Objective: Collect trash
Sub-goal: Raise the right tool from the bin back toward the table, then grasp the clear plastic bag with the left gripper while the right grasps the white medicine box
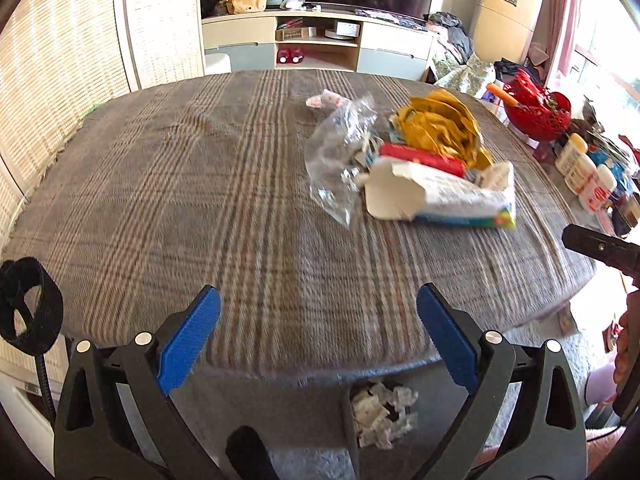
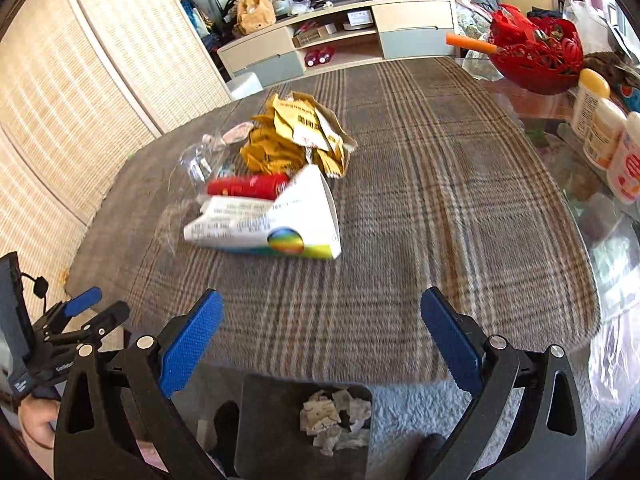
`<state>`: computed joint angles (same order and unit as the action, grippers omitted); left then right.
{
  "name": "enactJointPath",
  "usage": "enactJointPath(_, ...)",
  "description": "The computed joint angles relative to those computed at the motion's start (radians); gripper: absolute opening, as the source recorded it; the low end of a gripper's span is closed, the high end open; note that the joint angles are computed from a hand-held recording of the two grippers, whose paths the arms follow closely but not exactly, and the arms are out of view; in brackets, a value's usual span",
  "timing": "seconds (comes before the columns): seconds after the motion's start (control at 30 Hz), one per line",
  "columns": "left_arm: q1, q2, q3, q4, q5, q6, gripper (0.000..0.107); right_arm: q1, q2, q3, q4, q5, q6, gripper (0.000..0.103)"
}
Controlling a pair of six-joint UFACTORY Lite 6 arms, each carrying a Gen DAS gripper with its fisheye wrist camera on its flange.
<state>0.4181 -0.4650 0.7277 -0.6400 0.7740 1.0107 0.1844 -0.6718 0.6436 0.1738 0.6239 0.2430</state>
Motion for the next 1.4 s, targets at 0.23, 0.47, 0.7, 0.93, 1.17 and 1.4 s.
enactJointPath(0.23, -0.141, 0.226, 0.124, -0.008, -0.155, -0.076, 0.075, -0.046, 0.171, 0.057, 0.231, -0.118, -0.201, 0.1)
enactJointPath(0.47, -0.224, 0.366, 0.212, 0.017, -0.234, -0.147, 0.069, -0.037, 0.329, 0.122, 0.305, -0.185, -0.282, 0.1)
enactJointPath(0.7, -0.272, 0.486, 0.298, 0.028, -0.264, -0.185, 0.058, -0.125, 0.44, 0.14, 0.564, -0.223, -0.536, 0.1)
enactJointPath(0.93, -0.295, 0.565, 0.346, 0.032, -0.27, -0.199, 0.053, -0.091, 0.536, 0.188, 0.605, -0.222, -0.603, 0.089)
enactJointPath(1.17, -0.309, 0.626, 0.393, 0.011, -0.264, -0.187, 0.039, -0.087, 0.494, 0.156, 0.628, -0.213, -0.654, 0.056)
enactJointPath(1.4, -0.295, 0.578, 0.347, -0.019, -0.257, -0.127, 0.021, -0.113, 0.367, 0.062, 0.617, -0.187, -0.681, 0.052)
